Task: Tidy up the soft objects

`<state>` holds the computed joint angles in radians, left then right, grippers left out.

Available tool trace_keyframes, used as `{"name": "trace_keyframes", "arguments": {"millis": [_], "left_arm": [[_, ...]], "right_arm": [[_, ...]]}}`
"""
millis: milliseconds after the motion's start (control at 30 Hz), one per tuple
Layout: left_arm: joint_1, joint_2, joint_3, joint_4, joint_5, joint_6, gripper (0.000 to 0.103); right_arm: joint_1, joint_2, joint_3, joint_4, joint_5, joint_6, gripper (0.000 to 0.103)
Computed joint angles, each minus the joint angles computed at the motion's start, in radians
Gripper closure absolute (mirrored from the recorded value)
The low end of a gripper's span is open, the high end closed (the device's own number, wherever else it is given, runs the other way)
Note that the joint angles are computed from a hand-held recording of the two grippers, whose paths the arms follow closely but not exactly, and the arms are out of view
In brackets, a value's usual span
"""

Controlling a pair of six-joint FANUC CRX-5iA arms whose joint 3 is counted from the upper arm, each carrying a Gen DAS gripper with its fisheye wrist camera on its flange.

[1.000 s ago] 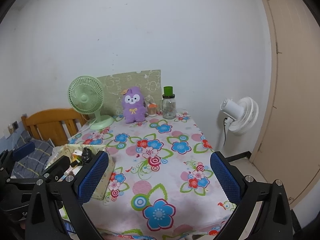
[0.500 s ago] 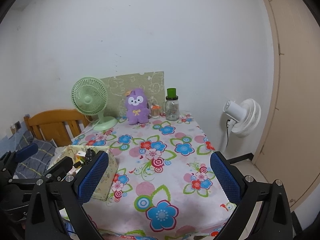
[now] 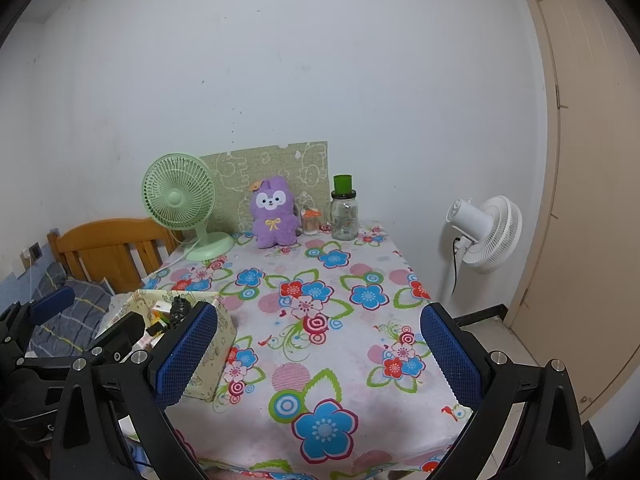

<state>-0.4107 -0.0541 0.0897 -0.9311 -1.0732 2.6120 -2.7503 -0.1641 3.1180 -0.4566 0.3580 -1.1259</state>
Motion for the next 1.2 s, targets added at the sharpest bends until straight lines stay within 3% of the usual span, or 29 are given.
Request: {"name": "trace_keyframes", "arguments": {"millis": [1200], "left_arm": [[0.008,-0.007,-0.009,-0.002,-0.01,0.03,0.0]], "right_arm": [[0.007,-0.005,-0.026,0.046,0.016,-0.031,0.0]]}}
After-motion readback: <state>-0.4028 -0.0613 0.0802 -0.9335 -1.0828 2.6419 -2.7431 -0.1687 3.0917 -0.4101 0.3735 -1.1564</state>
